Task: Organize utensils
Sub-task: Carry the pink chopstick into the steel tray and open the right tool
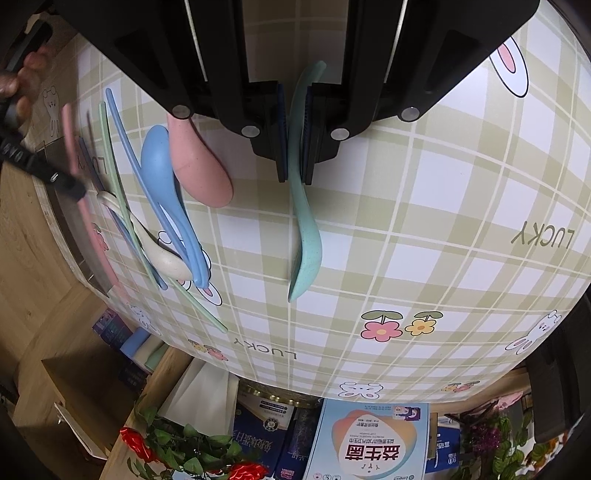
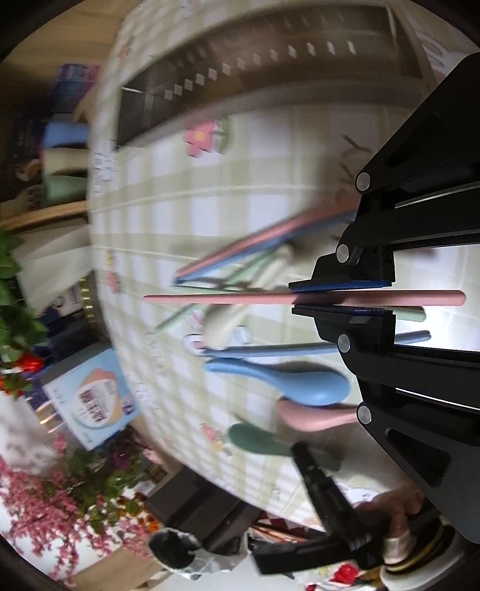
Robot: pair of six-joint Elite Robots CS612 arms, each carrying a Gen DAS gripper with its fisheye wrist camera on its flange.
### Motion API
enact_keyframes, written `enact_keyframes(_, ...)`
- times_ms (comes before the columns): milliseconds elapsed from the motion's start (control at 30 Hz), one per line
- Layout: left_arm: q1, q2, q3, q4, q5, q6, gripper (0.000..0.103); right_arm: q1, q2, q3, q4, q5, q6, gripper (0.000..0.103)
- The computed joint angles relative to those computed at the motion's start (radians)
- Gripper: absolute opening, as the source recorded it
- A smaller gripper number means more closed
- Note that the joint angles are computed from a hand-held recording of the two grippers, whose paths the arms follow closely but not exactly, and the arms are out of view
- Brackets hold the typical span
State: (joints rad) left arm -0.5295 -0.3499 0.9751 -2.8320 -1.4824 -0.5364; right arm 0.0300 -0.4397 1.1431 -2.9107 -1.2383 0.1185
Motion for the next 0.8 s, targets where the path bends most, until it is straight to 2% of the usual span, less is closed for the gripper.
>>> enact_keyframes(100,0.001,0.001,-0.006,0.008,-0.002,0.0,0.008,-0.011,-0.009,0.005,-0.062,-0.03,0.015,0.007)
enact_keyframes(267,-0.001,0.003,-0.009,0.014,0.007,-0.004,0.008,-0.033,-0.018,0.009,-0.099,-0.191,-0.024,0.007)
enact_keyframes(500,-0.002,0.003,-0.012,0.024,0.015,-0.005,0.008,-0.062,0.005,-0.038,0.056,-0.348,-0.057,0.007)
enact_keyframes(800,-0.003,0.001,-0.011,0.03,0.02,0.0,0.008,-0.06,0.03,-0.077,0.147,-0.377,-0.053,0.007)
